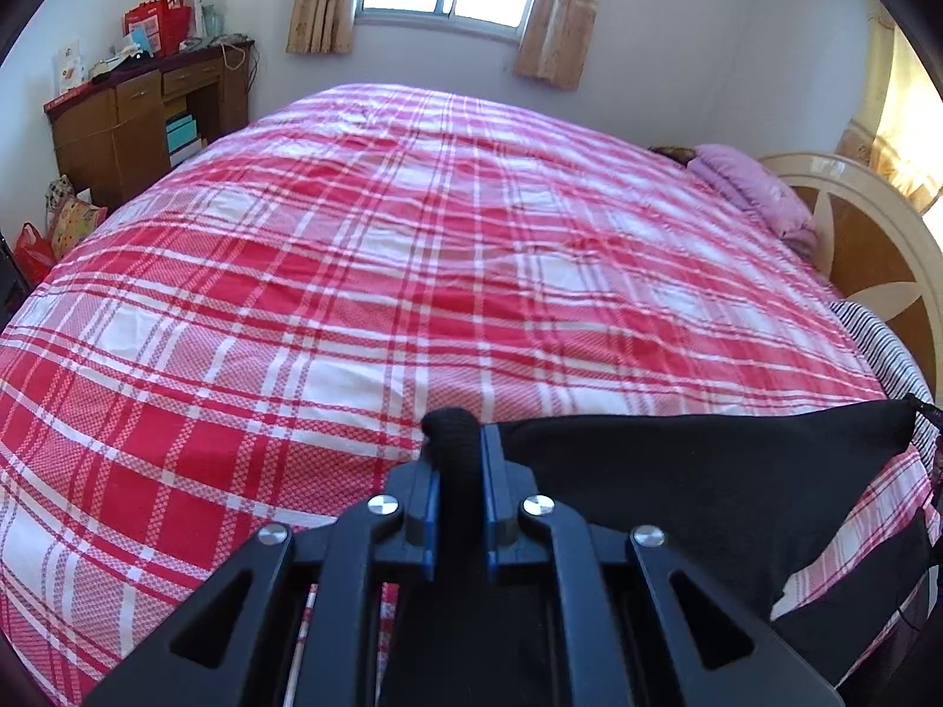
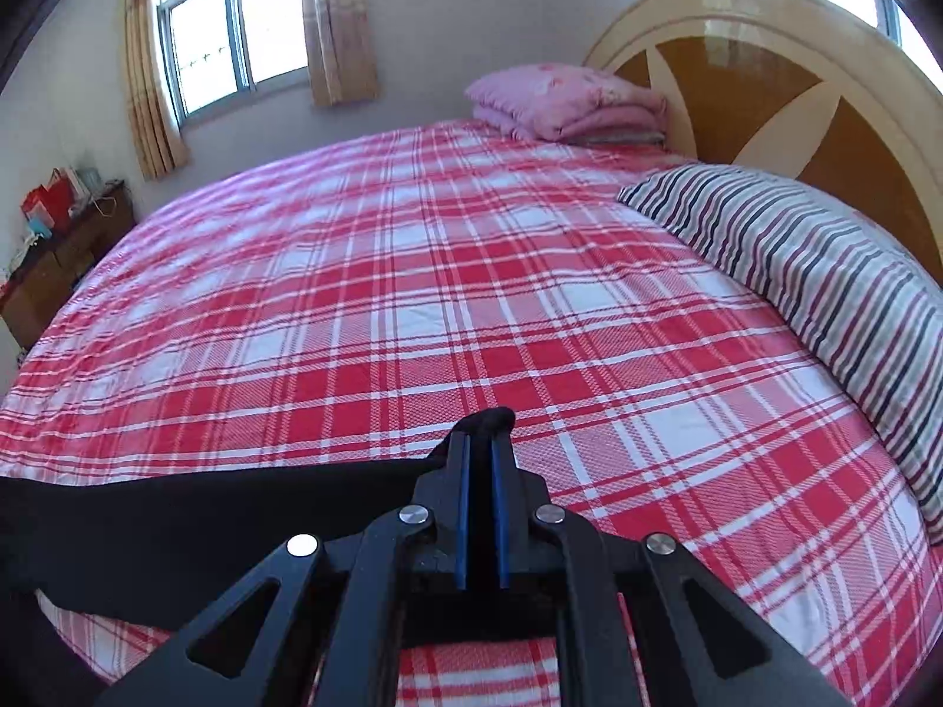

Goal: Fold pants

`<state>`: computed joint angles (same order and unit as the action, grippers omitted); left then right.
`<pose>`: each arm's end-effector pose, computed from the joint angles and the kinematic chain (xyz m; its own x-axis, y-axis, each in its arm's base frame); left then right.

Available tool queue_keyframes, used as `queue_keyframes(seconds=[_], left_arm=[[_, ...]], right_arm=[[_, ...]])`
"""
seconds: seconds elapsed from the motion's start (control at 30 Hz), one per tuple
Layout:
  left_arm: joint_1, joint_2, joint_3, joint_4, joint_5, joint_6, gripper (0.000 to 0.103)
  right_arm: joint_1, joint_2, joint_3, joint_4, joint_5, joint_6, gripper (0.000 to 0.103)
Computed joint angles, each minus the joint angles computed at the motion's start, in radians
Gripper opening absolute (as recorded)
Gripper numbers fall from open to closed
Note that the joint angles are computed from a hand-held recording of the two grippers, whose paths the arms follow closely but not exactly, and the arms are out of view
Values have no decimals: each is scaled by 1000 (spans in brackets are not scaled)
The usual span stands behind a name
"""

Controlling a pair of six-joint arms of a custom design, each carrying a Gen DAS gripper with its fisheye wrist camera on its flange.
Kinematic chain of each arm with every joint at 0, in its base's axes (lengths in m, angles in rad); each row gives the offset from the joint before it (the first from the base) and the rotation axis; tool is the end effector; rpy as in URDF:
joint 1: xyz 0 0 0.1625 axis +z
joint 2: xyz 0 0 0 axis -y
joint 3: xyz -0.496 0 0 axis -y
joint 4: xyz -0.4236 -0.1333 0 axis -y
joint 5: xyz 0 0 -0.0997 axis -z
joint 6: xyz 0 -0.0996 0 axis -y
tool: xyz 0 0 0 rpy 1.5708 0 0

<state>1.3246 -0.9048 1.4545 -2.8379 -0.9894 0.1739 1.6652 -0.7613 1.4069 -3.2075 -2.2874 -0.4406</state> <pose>-0.0120 -0.8193 0.3340 -0.8532 -0.0178 -0.5213 0.3363 0.7451 -0.5759 0.1444 -0.8048 0.2921 -0.7038 0.1980 0.6822 -0.3890 0.6962 -0.6033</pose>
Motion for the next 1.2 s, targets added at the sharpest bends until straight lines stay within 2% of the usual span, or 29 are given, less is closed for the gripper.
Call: queue_keyframes(seconds=[0.13, 0.47, 0.97, 1.0, 1.2], left_arm=[[-6, -32, 50, -68, -38, 24, 12], [-8, -112, 163, -182, -137, 60, 12], [29, -197, 329, -311, -258, 105, 12], [31, -201, 340, -319, -265, 112, 12], [54, -219, 411, -388, -337, 205, 12]], right_arm=[[9, -34, 80, -91, 25, -30, 6], [18, -131, 270, -246, 54, 4, 6], [-19, -257, 527, -404, 134, 74, 5], [-22, -263, 543, -414, 135, 79, 2], [-46, -303, 646, -455, 150, 121, 2]])
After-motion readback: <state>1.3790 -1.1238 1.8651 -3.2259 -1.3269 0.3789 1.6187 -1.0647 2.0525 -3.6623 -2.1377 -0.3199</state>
